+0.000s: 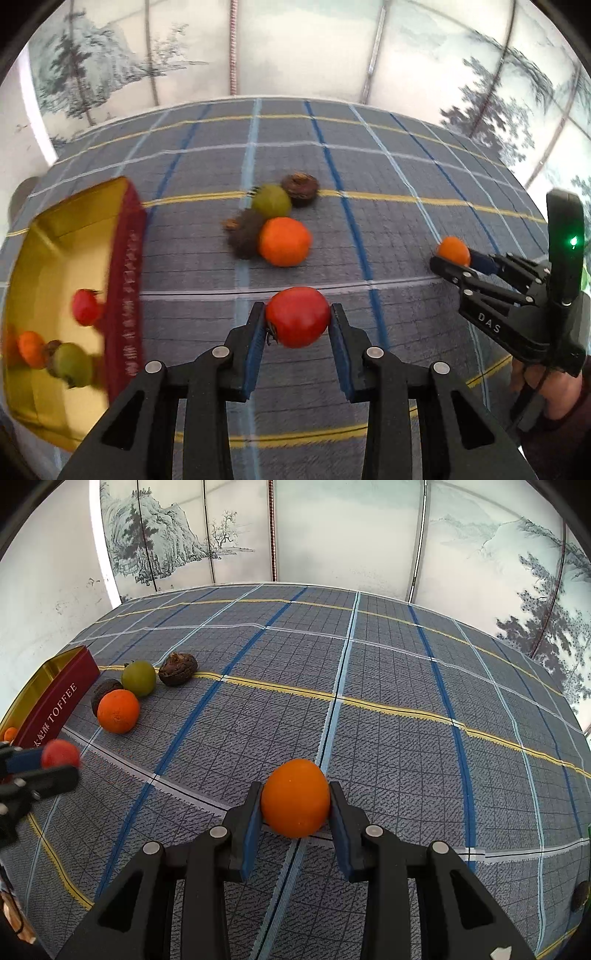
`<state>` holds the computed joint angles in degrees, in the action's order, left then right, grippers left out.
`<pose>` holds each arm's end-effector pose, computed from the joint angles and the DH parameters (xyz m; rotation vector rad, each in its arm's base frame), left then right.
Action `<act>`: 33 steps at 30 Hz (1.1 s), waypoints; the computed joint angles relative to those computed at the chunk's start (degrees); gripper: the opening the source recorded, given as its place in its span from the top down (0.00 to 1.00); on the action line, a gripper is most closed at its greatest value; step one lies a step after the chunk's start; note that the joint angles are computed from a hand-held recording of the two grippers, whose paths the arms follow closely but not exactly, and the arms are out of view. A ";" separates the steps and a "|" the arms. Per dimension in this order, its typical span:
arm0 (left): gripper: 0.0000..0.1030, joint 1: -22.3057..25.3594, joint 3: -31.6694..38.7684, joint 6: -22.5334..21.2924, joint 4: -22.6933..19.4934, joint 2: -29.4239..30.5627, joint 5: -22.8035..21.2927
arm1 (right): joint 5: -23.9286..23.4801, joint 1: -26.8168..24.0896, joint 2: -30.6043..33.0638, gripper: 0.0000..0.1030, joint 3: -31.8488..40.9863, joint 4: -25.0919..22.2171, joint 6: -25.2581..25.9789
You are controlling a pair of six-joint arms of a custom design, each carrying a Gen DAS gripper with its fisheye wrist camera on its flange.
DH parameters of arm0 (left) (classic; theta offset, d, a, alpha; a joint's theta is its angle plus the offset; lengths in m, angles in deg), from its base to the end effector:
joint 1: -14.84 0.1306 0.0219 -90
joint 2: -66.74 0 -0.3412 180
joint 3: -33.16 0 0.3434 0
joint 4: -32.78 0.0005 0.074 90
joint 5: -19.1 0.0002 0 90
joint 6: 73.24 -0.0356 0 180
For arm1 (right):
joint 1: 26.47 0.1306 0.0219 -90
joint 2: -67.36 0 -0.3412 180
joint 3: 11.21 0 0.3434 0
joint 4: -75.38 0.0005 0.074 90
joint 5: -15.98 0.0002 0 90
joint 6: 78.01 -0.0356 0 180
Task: Organize fruits
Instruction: 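Grasp the red tomato with the left gripper, then carry the red tomato into the tin and open the left gripper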
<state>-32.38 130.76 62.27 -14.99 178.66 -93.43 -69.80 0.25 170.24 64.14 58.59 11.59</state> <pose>0.3709 -0.3814 0.2677 -0.0873 2.5276 -0.1071 0.4308 0.2133 0.2278 -0.4987 2.2928 0.1477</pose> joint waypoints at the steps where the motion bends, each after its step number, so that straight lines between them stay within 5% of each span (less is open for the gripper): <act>1: 0.66 0.08 -0.74 0.30 0.25 -0.79 -0.29 | -0.04 -0.02 -0.01 0.68 0.01 -0.02 -0.03; 10: 0.66 2.87 -11.08 4.51 -0.70 -11.72 -6.02 | 0.04 0.05 -0.01 0.68 0.02 -0.04 -0.02; 16: 0.66 6.34 -17.81 8.96 -2.34 -16.92 -6.09 | 0.07 0.02 -0.07 0.68 -0.01 -0.07 0.03; 33: 0.66 10.36 -25.48 11.47 -2.53 -20.80 -4.48 | 0.19 0.06 -0.08 0.68 -0.05 -0.07 0.07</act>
